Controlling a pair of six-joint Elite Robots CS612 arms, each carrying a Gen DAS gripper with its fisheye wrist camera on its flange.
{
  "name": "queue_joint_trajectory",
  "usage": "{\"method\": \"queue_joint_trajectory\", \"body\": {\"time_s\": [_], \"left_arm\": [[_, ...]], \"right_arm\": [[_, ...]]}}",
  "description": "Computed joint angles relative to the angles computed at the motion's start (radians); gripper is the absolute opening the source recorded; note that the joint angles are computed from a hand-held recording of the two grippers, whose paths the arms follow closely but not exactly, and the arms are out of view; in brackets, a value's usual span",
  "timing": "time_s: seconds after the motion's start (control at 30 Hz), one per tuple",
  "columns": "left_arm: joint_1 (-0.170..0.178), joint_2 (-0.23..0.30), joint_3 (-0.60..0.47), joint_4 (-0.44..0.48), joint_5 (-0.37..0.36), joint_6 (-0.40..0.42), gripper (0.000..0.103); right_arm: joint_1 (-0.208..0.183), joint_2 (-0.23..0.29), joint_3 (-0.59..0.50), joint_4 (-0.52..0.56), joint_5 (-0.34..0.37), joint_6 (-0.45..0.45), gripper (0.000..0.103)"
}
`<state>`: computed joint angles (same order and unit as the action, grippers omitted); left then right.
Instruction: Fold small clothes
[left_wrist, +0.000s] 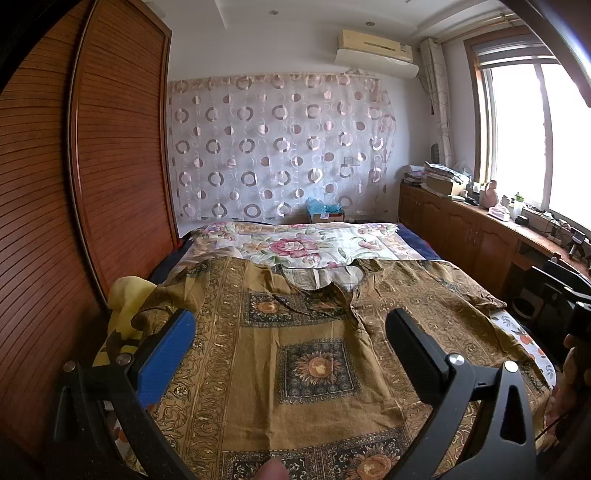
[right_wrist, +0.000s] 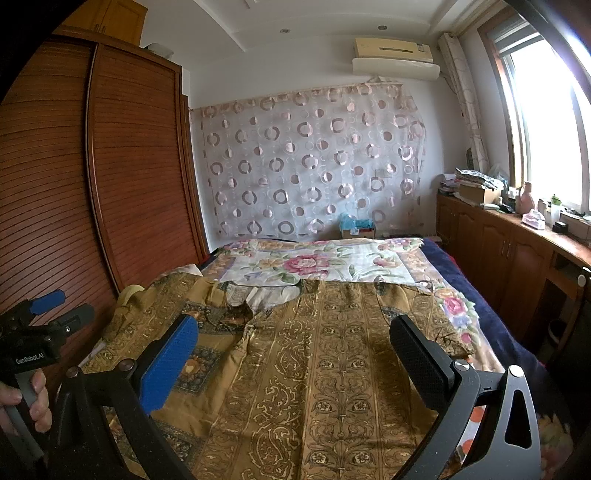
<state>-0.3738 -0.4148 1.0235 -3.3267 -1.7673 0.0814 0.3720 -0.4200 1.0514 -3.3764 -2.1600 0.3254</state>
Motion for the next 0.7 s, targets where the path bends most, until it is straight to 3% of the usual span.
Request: {"method": "queue_joint_trajectory", "body": {"time_s": [0.7], "left_arm": [[-0.001,0.000,0.002,-0.007,0.003,0.001,0.103]], "right_arm": [[-0.001,0.000,0.001,0.003,-0.001,0.004,0.103]]}}
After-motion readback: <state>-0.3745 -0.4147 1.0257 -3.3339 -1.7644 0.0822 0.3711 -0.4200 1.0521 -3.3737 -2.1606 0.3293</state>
